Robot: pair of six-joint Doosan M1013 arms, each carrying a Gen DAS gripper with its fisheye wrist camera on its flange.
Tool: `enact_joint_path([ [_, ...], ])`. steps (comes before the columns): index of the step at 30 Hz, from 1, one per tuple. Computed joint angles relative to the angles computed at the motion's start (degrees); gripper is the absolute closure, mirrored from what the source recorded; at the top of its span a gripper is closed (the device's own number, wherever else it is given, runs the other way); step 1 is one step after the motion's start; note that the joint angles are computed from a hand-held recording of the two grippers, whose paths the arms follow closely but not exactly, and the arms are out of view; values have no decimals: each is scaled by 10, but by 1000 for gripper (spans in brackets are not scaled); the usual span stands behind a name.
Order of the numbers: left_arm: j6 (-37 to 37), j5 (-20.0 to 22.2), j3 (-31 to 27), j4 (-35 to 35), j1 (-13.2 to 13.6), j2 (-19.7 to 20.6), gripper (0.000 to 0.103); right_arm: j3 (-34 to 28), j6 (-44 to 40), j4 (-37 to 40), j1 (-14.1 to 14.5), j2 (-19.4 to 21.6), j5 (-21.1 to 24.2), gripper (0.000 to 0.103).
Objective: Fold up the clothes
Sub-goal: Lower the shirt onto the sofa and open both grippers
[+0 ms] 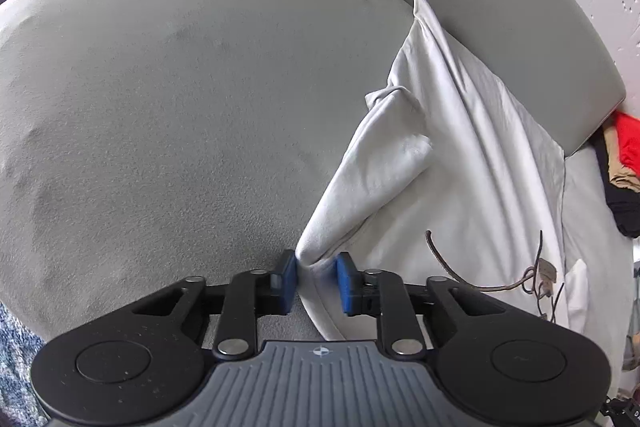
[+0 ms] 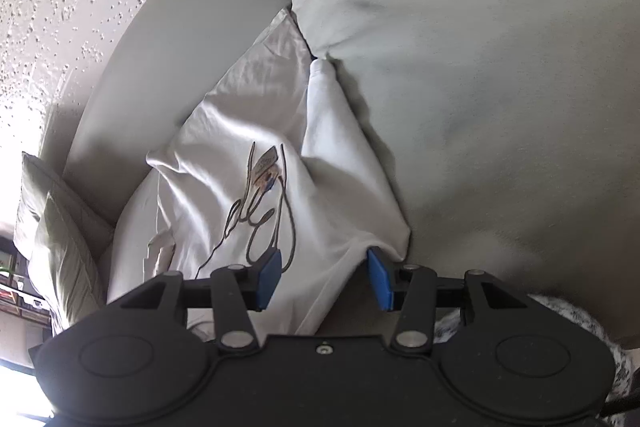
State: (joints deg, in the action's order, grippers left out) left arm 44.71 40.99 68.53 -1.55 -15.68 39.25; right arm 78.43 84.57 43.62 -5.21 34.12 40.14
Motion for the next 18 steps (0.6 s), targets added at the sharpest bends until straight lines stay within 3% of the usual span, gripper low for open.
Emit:
enact_joint_path([
  [3,-57,-19,15,79,-13,-11,101,3,-5,2,0,0,-6,56],
  [6,-178,-32,44,199,-30,-32,100,1,-5,-3,0,0,-5,52],
  [9,-264,-4,59,279,-44,-43,100,-6,1,-23,3,1,3,48],
  [14,-196,24,55,211,-39,-45,91,-18,34,-116,21,-1,14,48],
  [15,-191,22,63,217,-42,-53,87,-14,24,-115,24,-6,11,48],
  [17,-177,5,86,238,-50,-73,68,-3,-19,-85,26,-16,17,48],
  [18,-156,-13,97,234,-53,-82,68,2,-46,-66,25,-20,25,48],
])
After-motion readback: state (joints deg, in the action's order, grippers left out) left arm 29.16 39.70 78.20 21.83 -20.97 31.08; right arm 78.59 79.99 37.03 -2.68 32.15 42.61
